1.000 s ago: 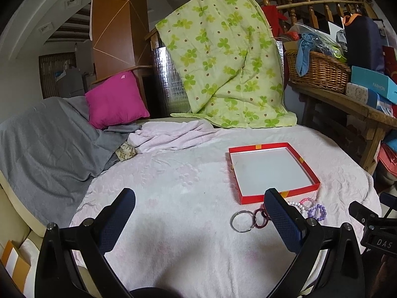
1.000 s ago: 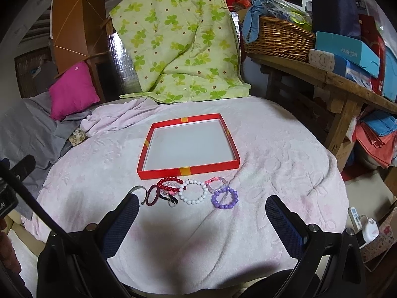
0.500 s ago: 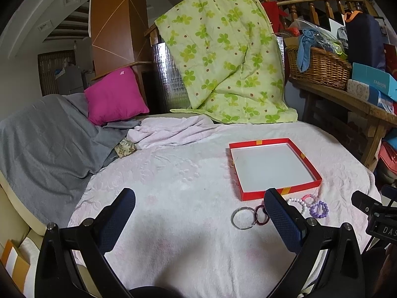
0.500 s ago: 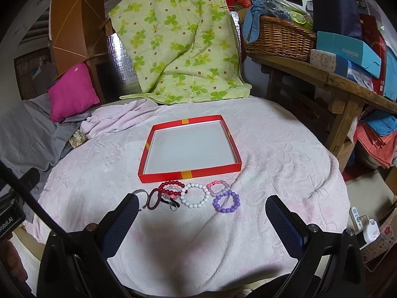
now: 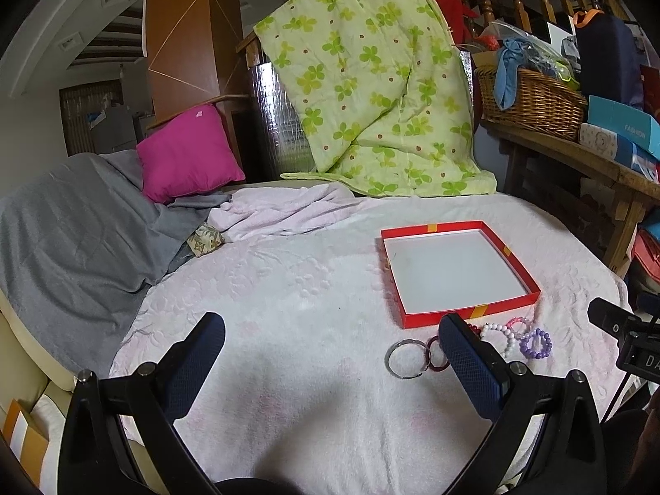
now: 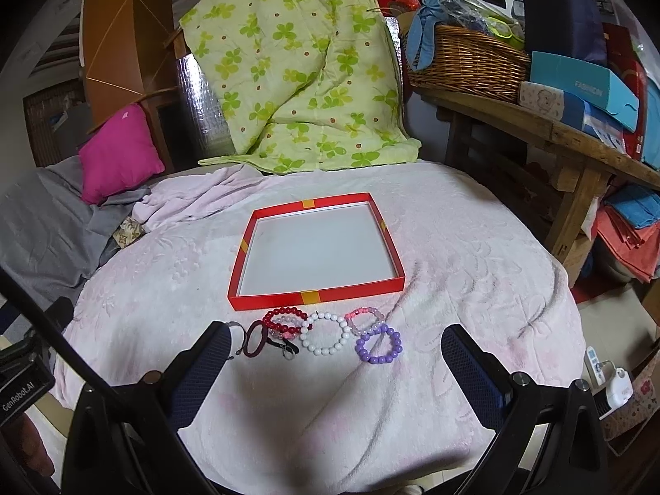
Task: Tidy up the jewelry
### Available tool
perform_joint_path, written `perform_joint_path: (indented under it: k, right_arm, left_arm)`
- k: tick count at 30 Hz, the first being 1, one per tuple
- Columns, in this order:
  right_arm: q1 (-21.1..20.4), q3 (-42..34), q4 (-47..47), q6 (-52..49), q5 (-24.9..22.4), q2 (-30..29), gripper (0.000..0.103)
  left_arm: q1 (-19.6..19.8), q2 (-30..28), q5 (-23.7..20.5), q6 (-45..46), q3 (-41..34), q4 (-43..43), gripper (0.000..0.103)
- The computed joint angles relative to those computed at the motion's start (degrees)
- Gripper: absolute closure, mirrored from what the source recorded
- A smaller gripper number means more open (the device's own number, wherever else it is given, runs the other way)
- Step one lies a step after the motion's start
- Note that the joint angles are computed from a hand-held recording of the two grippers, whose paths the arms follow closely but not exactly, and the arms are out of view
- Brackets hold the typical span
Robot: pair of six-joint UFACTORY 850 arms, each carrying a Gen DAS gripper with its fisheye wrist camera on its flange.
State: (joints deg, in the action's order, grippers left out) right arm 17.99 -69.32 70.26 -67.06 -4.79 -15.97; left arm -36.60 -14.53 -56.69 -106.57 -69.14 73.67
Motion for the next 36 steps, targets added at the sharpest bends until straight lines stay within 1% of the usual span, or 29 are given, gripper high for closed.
perform_joint_path:
  k: [3, 10, 16, 19, 21, 22, 23, 24, 26, 27, 28, 30, 31, 32, 34, 35, 36]
  right_arm:
    - [0.1, -0.4, 0.7, -0.8, 0.1, -0.4, 0.0]
    - [0.1, -2.8, -4.8, 4.7, -0.4, -2.5, 0.0]
    - [-0.1, -4.4, -5.6, 5.7, -0.8, -4.2, 0.0]
    - [-0.5, -5.0, -2.1, 2.0, -1.2, -4.9, 0.0]
    - [-1.7, -6.0, 2.9, -3.2, -2.3, -6.1, 0.0]
    - [-2.0, -6.4, 3.3, -3.5, -2.8, -6.6, 0.0]
    - [-3.4, -7.6, 4.1, -4.3, -4.8, -7.8, 0.0]
    - [-4.4, -8.5, 3.5, -3.5, -6.5, -8.8, 0.0]
    - [-7.5, -12.0, -1.0, 2.8, -11.9, -12.1, 0.0]
    - [-8.6, -13.2, -1.9, 4.6, -13.8, -13.4, 0.0]
    - [-9.8, -14.7, -2.6, 6.3, -16.0, -14.9, 0.001]
    - [-11.8, -17.9, -4.9, 11.0, -19.0, -18.4, 0.008]
    - [-12.2, -18.9, -6.4, 13.0, -19.7, -19.4, 0.015]
    - [-12.9, -20.8, -8.1, 15.5, -21.5, -21.4, 0.019]
    - [-13.5, -22.7, -8.1, 16.1, -24.9, -23.9, 0.035]
    - [-13.5, -23.3, -8.6, 16.2, -26.0, -24.7, 0.038]
    - [-13.2, -24.2, -10.8, 17.2, -26.7, -25.8, 0.038]
  left_arm:
    - [0.3, -0.4, 0.3, 0.4, -0.3, -0.3, 0.0]
    - [1.1, -1.4, 0.9, 1.4, -1.1, -1.1, 0.0]
    - [1.8, -2.5, 1.6, 2.1, -1.9, -1.5, 0.0]
    - [2.5, -2.9, 3.3, 2.4, -1.9, -1.3, 0.0]
    - [3.7, -3.0, 6.8, 2.0, -1.4, -0.7, 0.0]
    - [4.3, -3.0, 8.9, 1.7, -1.0, -0.3, 0.0]
    - [5.5, -3.4, 12.5, 1.7, -0.6, -0.1, 0.0]
    - [6.3, -3.6, 14.8, 1.6, -0.3, 0.0, 0.0]
    - [7.9, -4.6, 19.4, 1.2, -0.1, 0.2, 0.0]
    - [9.0, -5.4, 22.1, 1.1, 0.0, 0.3, 0.0]
    - [9.7, -6.0, 23.8, 1.2, -0.3, 0.2, 0.0]
    - [11.2, -7.7, 27.7, 1.3, -0.6, 0.3, 0.0]
    - [11.7, -8.3, 28.9, 1.5, -0.9, 0.3, 0.0]
    - [12.3, -9.1, 31.0, 1.7, -1.1, 0.8, 0.0]
    - [12.8, -10.0, 33.2, 2.1, -1.2, 1.8, 0.0]
    - [13.1, -10.4, 33.9, 2.9, -1.1, 1.8, 0.001]
    - [13.2, -10.7, 34.4, 3.4, -1.1, 1.8, 0.004]
